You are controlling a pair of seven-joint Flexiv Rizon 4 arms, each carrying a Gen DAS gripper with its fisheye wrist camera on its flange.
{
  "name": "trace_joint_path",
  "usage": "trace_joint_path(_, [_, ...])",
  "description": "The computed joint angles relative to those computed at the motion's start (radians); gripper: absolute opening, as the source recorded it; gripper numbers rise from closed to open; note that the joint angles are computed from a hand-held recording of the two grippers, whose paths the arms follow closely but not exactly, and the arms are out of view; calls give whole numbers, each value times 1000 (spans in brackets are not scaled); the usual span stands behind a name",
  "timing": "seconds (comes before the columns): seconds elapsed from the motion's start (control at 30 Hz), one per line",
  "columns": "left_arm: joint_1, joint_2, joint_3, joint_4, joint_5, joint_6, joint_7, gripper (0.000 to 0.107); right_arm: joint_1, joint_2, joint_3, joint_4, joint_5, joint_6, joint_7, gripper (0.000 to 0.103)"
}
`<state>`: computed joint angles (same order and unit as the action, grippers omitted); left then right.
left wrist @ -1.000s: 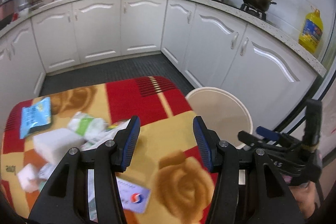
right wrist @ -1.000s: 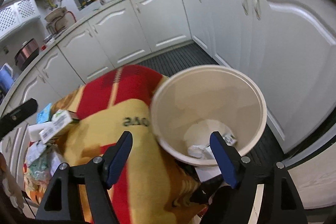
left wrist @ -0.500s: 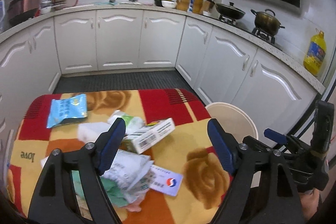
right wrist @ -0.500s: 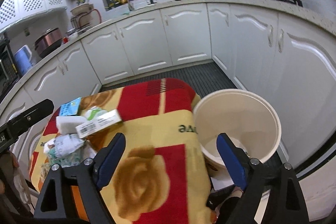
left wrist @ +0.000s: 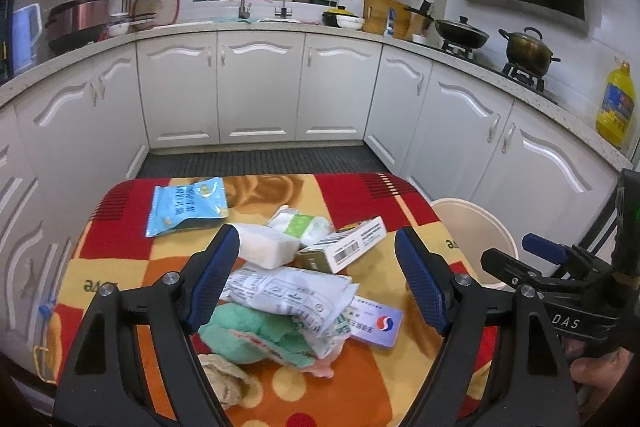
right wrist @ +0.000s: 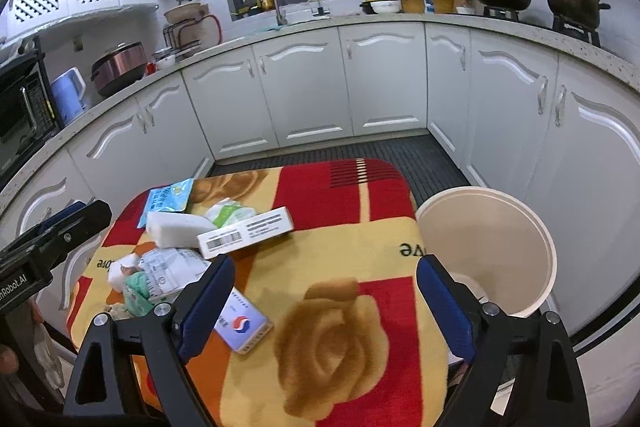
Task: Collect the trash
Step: 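Move both tools back over the remaining trash on the table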
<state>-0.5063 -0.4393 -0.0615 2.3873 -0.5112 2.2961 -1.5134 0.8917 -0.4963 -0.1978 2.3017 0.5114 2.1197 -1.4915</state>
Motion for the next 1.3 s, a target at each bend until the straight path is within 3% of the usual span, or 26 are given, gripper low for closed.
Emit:
trace_joint_path(0.2, [35,26,1,48,41,8,-36,80,48,7,-25,-3,20,-9,-20,91])
trace_joint_path(0.37, [116,64,-6,104,149,-8,-106,80,84,10,-42,-3,42,-1,-40,93])
trace_joint_path(0.8, [268,129,17,230,351,-29,-211,80,47,3,22,-18,-15,-20,-37,93])
trace_joint_path(1.2, [346,20,-12,238,484,-36,-271,80,-18,-40,76,-38,-137,-63,30,93])
trace_joint_path(1.3, [330,-9,-5,227,476,-33,-266,80,-5,-50,62,-39,-156,-71,41,93])
